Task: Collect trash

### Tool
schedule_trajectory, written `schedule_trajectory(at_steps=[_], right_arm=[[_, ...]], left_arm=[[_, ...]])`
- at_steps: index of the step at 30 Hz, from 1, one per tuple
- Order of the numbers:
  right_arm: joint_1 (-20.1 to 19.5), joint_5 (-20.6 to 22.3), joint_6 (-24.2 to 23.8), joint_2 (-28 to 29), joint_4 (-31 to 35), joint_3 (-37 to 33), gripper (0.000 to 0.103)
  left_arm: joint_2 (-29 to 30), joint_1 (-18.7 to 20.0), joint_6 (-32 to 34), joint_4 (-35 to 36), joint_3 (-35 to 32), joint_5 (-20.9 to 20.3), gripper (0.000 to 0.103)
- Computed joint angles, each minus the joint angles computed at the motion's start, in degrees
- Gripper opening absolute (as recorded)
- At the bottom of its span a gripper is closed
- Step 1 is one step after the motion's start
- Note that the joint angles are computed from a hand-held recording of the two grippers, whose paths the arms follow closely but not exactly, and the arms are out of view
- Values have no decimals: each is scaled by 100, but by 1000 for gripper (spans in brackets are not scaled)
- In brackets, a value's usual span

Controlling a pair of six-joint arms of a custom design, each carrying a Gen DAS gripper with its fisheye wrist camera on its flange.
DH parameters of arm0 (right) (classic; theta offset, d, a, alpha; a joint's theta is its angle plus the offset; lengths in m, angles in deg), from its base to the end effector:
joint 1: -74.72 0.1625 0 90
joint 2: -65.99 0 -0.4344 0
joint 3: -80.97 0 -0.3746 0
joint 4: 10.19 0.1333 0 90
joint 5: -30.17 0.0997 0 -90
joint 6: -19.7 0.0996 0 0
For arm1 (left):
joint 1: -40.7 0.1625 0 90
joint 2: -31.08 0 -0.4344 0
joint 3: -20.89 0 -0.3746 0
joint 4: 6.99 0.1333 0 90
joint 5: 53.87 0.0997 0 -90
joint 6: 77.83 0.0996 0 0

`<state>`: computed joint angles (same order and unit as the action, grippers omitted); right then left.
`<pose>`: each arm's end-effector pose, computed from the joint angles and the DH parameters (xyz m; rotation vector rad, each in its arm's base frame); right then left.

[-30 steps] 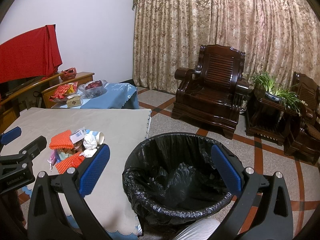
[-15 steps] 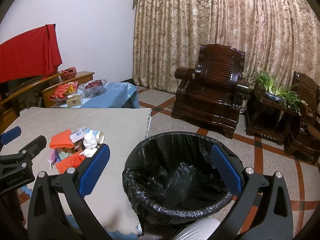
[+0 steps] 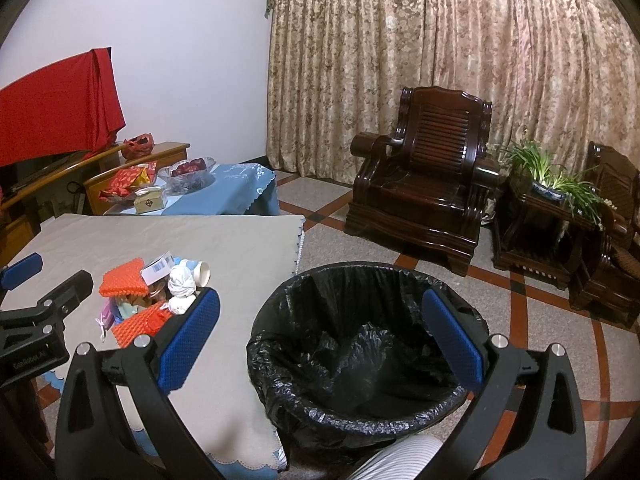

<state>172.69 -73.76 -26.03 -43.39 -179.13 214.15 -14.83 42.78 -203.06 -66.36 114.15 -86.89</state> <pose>0.1547 -0.3165 0.4477 0.9455 -2.2060 1.0886 -0.5155 -0.2357 0.0902 0.1647 1.8593 -1.2836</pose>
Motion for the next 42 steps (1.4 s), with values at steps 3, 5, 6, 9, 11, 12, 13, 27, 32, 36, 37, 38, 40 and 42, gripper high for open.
schedule_trajectory(at_steps=[3,5,6,9,11,12,13,27,32,36,37,38,40,42], right_arm=[[4,-4,4,4,2,-1,98],[9,-3,0,14,-6,-1,98],[2,6,-5,3,5,-1,98],[7,-2,4,7,17,-9,98],[-88,80,-56,5,-45,53,98],[-98,85,-67,31,-262,244,98],[-92,81,-74,61,-328,289,98],[310,76,101,822,-491,229,98],[542,126,99,1457,-712,263,98],[680,122,-11,2054,-1062,321,98],[691,143,-28,2205,-1122,342,98],[700,132,-31,2330,-1157,359,98],[704,100,-32,2590,-1193,401,98],[684,118,-88,2821,-1367,500,97]], left_arm=[[-1,-1,4,-6,3,1,97],[-109,25,3,-125,226,27,97],[-135,33,6,-155,280,33,97],[-140,30,2,-160,285,31,97],[-132,31,-4,-153,267,29,97],[-155,36,6,-148,281,32,97],[-227,61,3,-183,376,49,97],[-608,90,-916,562,840,-420,97],[-907,184,-1213,744,1259,-744,97],[-1220,255,-1104,438,1714,-935,97],[-1302,261,-1092,382,1808,-943,97],[-1379,266,-1087,294,1922,-980,97],[-1557,260,-1148,166,2163,-1006,97],[-1679,220,-1215,55,2372,-1068,97]])
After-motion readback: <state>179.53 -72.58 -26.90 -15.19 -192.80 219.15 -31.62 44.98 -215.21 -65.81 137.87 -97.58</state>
